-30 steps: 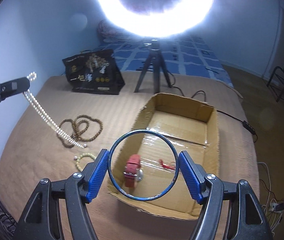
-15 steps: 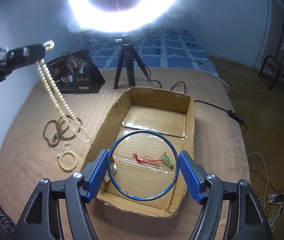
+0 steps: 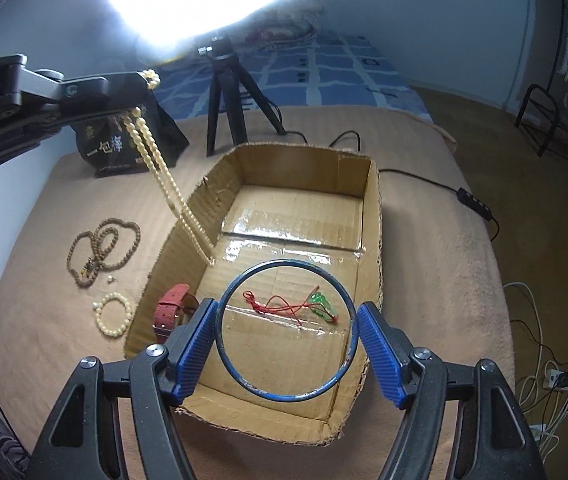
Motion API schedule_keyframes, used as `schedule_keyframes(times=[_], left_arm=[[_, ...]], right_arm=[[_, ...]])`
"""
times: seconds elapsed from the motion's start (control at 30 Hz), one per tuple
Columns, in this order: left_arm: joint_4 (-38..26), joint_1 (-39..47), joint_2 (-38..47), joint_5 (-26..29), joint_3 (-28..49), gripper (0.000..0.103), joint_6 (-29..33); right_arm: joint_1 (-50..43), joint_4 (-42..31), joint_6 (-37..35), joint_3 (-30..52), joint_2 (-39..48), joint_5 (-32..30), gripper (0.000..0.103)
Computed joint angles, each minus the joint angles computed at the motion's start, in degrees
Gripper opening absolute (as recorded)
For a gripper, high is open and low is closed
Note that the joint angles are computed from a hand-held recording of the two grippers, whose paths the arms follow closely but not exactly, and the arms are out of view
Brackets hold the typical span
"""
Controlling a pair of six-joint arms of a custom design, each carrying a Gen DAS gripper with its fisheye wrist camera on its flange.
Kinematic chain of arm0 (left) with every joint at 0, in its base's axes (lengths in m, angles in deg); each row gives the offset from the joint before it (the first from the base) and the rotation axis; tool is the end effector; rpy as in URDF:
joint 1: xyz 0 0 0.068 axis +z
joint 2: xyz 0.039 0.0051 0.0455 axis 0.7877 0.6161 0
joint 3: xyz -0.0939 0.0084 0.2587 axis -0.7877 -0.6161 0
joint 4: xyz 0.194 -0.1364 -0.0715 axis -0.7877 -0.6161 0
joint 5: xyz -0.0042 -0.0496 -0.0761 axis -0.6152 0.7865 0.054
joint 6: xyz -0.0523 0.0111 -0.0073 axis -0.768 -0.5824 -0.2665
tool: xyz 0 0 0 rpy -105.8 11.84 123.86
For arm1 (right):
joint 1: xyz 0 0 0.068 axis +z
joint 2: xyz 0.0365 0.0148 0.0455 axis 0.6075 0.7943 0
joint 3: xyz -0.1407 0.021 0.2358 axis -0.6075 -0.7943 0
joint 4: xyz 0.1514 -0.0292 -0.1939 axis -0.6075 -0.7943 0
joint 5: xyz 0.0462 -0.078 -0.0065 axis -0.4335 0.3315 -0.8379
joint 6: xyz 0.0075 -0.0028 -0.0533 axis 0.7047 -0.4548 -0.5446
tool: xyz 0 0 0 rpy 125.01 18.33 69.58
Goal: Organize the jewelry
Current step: 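Open left gripper to drop the pearls while right gripper drops the bangle into the box, then move left tool to the brown wooden bead necklace while right tool moves to the yellow bead bracelet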
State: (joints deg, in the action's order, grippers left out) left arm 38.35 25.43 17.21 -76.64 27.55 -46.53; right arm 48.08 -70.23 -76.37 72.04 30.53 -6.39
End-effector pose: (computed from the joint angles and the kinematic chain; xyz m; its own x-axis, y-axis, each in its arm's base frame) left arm 0.3132 -0.1550 0.2734 -0.7543 -0.1991 -0.6256 0.0396 0.9374 -0.3461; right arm 0.3092 0.0647 0.2300 -0.8005 -0.3399 -0.4936 -0.4234 0.9037 0.0643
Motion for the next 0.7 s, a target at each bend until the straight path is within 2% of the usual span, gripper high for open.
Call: schedule_keyframes(times=[0.5,0.57,0.6,0.63,0.7], left_arm=[[-1.1,-0.8,3.8,-0.4,0.0,0.002,0.9],[-1.7,-0.7,4.1,-0.4,0.2,0.013,0.7],[-1.7,-0.8,3.8,-0.7,-0.1,0.028,0.6],[-1.3,-0.8,3.3,-1.1,-0.6,0.035,0.5],[-0.8,-0.7,2.4,-1.2,-1.7,0.035,0.5]], right_arm=[[0.8,0.6,-0.3,-0.7,1.6,1.2,0.073],[1.2,0.5,-0.5,-0.6,1.6,1.7,0.075],[1.3,0.5,-0.4,-0.6,1.5,1.7,0.078],[1.4,0.7,-0.3,-0.8,1.2,1.8,0.080],[1.7,0.7,-0.1,-0.9,0.8,1.9,0.080]])
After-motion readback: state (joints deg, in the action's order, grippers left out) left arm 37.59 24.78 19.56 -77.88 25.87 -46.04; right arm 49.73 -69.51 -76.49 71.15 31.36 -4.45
